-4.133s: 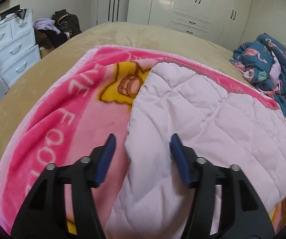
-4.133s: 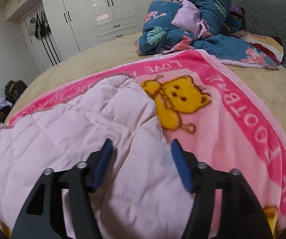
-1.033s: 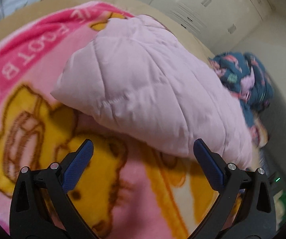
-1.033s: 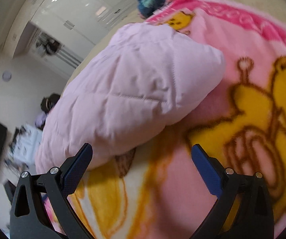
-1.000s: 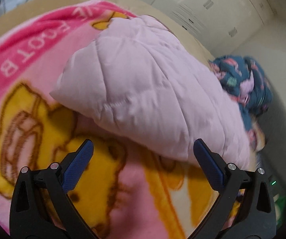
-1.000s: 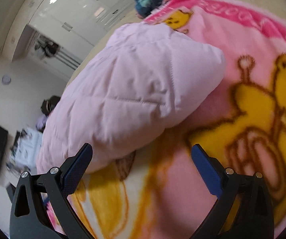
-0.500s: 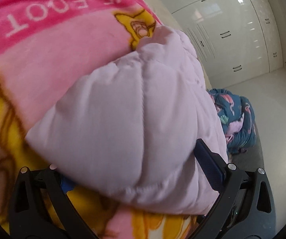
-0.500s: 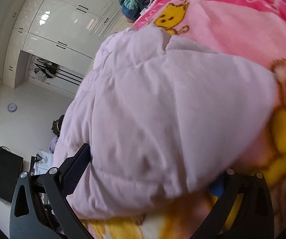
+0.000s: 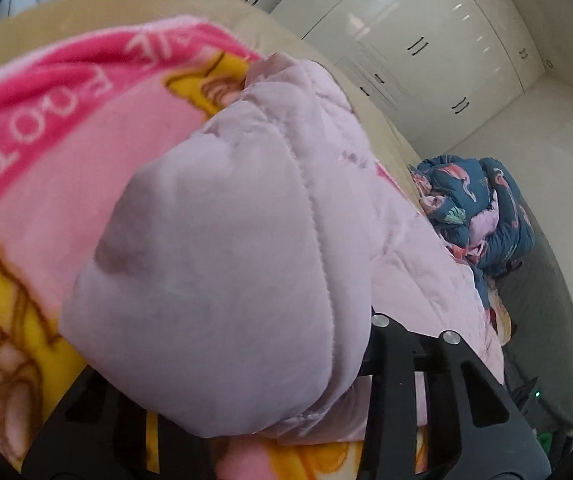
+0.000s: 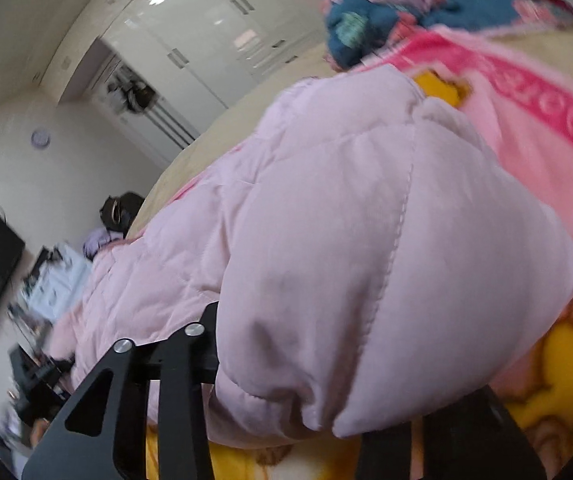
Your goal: Fold large clothes
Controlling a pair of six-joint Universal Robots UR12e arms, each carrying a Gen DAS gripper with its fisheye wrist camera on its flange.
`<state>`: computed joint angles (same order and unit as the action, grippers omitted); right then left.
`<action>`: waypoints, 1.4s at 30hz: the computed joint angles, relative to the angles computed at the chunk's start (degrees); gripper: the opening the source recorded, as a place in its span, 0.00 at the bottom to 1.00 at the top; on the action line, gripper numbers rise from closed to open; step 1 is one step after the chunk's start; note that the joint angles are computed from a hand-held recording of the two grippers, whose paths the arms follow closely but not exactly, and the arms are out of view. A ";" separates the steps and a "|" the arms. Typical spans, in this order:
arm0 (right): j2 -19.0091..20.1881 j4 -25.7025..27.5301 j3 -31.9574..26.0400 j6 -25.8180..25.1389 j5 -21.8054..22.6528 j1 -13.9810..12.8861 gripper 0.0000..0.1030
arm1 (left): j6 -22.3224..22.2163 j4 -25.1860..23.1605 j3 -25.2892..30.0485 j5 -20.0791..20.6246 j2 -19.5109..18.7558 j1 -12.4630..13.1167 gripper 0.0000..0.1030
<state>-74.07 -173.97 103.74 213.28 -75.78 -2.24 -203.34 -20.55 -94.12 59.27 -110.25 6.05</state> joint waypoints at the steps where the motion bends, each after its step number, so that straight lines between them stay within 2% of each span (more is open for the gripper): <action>1: -0.48 0.28 0.18 -1.28 -0.47 0.24 0.33 | 0.87 -0.47 -0.27 0.69 0.71 -0.06 0.28; 3: -2.15 0.86 0.93 -5.30 -1.72 0.93 0.32 | 2.79 -1.78 -1.22 1.77 2.46 -0.06 0.28; 5: -3.55 0.86 2.01 -7.22 -1.67 1.22 0.32 | 4.47 -2.77 -2.23 2.57 4.01 0.00 0.28; 12: -9.86 2.52 7.95 -8.59 -2.16 2.51 0.32 | 11.49 -7.79 -7.67 5.91 10.22 0.49 0.28; 19: -14.51 4.54 13.52 -6.15 -2.83 3.26 0.35 | 15.67 -9.14 -12.69 8.72 14.60 0.69 0.31; 26: -15.15 3.88 15.89 -2.25 -2.05 2.99 0.50 | 16.89 -8.38 -14.34 11.35 15.35 0.29 0.39; 28: -15.42 4.16 16.35 -1.35 -1.74 2.74 0.56 | 16.48 -8.44 -14.54 11.53 15.35 0.38 0.43; 30: -15.81 4.83 16.65 -0.18 -1.36 2.50 0.71 | 15.50 -9.46 -14.69 11.21 15.64 0.75 0.52; 32: -16.90 5.84 17.44 0.86 0.07 1.84 0.82 | 14.62 -10.92 -14.77 11.62 16.21 1.03 0.63; 33: -17.57 6.65 17.75 0.53 0.28 1.70 0.84 | 14.34 -11.83 -14.70 12.30 16.58 1.04 0.72; 34: -18.09 7.31 17.89 0.02 0.41 1.65 0.84 | 14.09 -12.48 -14.74 12.92 17.10 1.02 0.77; 36: -19.89 9.35 18.35 -1.90 -0.30 1.69 0.84 | 14.57 -12.39 -15.32 11.82 18.12 1.24 0.89; 38: -21.83 11.21 18.76 -3.92 -2.42 2.43 0.85 | 15.11 -12.08 -16.01 12.56 19.37 0.97 0.91; 39: -22.56 11.73 18.92 -4.53 -3.62 2.98 0.90 | 15.19 -11.86 -16.38 12.68 19.92 0.89 0.91; 42: -24.67 11.02 19.49 -7.72 -8.88 5.40 0.95 | 14.93 -9.43 -18.20 12.27 21.91 1.13 0.91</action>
